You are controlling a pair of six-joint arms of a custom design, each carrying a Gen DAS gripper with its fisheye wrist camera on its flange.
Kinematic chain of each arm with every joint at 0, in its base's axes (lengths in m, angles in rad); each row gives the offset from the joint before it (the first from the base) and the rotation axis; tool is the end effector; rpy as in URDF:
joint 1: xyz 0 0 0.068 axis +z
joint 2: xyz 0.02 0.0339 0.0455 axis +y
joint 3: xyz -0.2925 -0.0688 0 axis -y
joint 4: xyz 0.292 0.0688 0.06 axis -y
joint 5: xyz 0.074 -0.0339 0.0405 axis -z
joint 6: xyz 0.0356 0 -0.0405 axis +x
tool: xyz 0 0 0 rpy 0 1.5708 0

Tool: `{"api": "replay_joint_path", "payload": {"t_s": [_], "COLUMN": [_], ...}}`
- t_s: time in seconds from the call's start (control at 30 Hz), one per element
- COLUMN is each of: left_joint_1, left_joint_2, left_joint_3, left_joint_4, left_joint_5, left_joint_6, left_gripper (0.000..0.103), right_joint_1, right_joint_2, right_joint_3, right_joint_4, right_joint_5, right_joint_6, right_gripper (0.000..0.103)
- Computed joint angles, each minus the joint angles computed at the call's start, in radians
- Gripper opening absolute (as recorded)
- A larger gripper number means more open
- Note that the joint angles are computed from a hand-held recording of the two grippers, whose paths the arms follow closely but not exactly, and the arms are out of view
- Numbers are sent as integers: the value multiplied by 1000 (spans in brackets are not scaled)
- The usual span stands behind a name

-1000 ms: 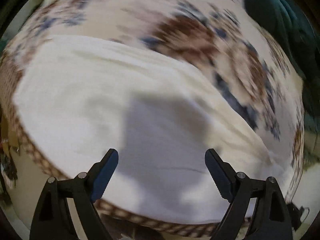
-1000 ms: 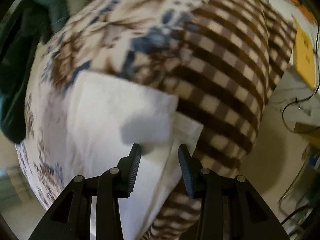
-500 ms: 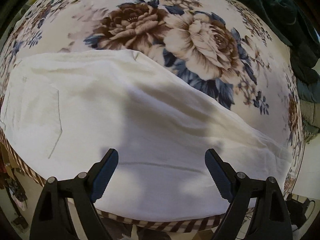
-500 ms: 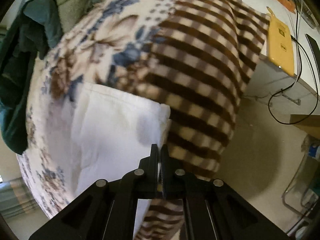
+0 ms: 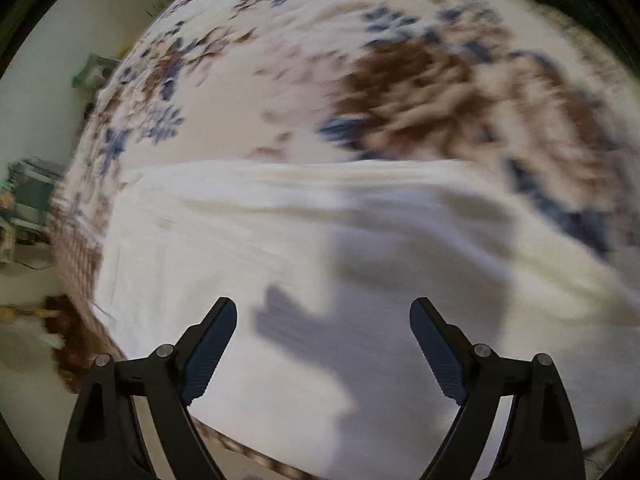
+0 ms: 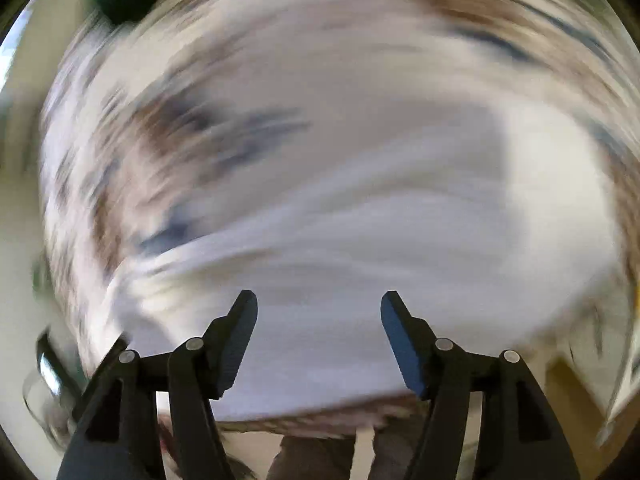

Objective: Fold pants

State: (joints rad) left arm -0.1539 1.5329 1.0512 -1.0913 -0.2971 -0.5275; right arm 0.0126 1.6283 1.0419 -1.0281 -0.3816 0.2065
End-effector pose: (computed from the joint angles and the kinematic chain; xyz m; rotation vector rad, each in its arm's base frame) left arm 0.2934 -0.0350 0.2156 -0.5594 2.9624 0.4263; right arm 0.3084 0.0171 0.1870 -0.3034 -2.9886 -0.5695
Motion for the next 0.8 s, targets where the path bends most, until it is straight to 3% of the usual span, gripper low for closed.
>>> {"api": "replay_joint_path", "payload": {"t_s": [0.1,0.17,0.2,0.27,0.37,0.4,0.43,0.47,0.53,0.6,0.73,0.77,0.8], "left_joint_1": [112,188,211,240,231,230,231,233,244,270,292,282,269], "left_joint_2": [30,52,58,72,112,113,113,128,135,97,44,62,85], "left_joint_3": [-35,-79,-93,-102,-83,-88,-95,-81,-54,-42,-3,27,53], "left_joint_4": [66,138,163,190,181,188,198,185,148,120,90,82,78], "left_joint_5": [95,186,212,252,239,233,234,244,268,303,362,358,349], "left_joint_6": [51,81,96,114,121,126,125,122,125,105,99,117,138], "left_gripper": [89,96,103,103,103,103,103,103,103,103,103,103,103], "right_joint_1": [247,356,410,474,533,538,535,530,498,453,347,334,324], "right_joint_2": [242,382,463,580,689,682,692,700,669,657,680,674,665], "right_joint_3": [242,407,513,663,785,763,764,771,740,742,806,806,802], "right_joint_4": [31,-10,-58,-149,-243,-231,-232,-232,-168,-154,-284,-308,-336], "right_joint_5": [-92,-106,-72,-23,74,94,90,85,86,97,-104,-117,-96], "right_joint_6": [32,-27,-72,-158,-272,-291,-295,-283,-229,-180,-217,-249,-302], "right_gripper": [67,67,67,67,66,60,32,14,0,0,3,8,29]}}
